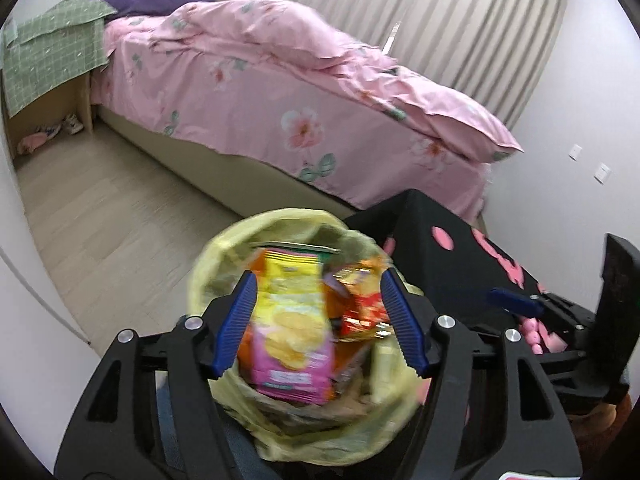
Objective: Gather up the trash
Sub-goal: 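Swing both grippers back from the bin to the remaining wrappers on the table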
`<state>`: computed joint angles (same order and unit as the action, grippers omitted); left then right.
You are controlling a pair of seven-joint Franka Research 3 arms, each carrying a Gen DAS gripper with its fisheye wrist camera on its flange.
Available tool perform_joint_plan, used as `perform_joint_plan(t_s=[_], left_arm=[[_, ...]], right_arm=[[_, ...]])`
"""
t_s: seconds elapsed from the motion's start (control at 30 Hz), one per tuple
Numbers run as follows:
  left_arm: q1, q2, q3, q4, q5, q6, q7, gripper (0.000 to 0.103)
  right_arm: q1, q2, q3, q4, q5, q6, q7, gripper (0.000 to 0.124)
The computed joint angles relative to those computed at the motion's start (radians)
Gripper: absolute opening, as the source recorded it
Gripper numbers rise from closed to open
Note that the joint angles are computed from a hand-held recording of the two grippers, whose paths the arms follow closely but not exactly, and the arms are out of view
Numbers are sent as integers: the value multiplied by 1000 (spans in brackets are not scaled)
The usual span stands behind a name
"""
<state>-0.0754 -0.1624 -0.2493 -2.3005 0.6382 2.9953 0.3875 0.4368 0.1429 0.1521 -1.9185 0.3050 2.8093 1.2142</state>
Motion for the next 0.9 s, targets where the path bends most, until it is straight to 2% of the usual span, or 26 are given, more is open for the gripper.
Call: perform_joint_plan(t_s=[0.17, 0.2, 0.27, 0.3, 0.37, 0.47, 0.53, 0.67, 0.8, 0.9], left_arm=[[-58, 54, -41, 60, 22, 41, 36, 61], [-73, 68, -44, 73, 22, 45, 44, 61], [-130, 107, -41, 106, -41, 53, 130, 61], [-164, 128, -40, 123, -105, 55, 211, 61], [-218, 169, -50, 159, -240, 53, 383, 61], [-262, 232, -114, 219, -483, 24, 681, 61], [-282, 272, -146, 262, -564, -24, 801, 62], [-391, 374, -109, 398, -424, -173, 768, 62], [-469, 475, -73, 535, -321, -301, 696, 62], [-504, 518, -50, 597, -263, -369, 652, 62]], right_arm=[[-38, -243, -35, -277, -7, 124, 71, 61], [-53, -288, -38, -327, -17, 145, 90, 66], [-107, -391, -31, -441, -65, 189, 145, 67], [-149, -448, -17, -496, -99, 196, 177, 67], [-223, -539, 8, -570, -154, 155, 223, 67], [-321, -663, 37, -686, -205, 163, 300, 67], [-362, -723, 35, -744, -205, 156, 341, 67], [-416, -800, 21, -847, -185, 187, 402, 67], [-451, -836, 46, -903, -200, 189, 431, 67], [-466, -849, 67, -925, -216, 200, 446, 67]])
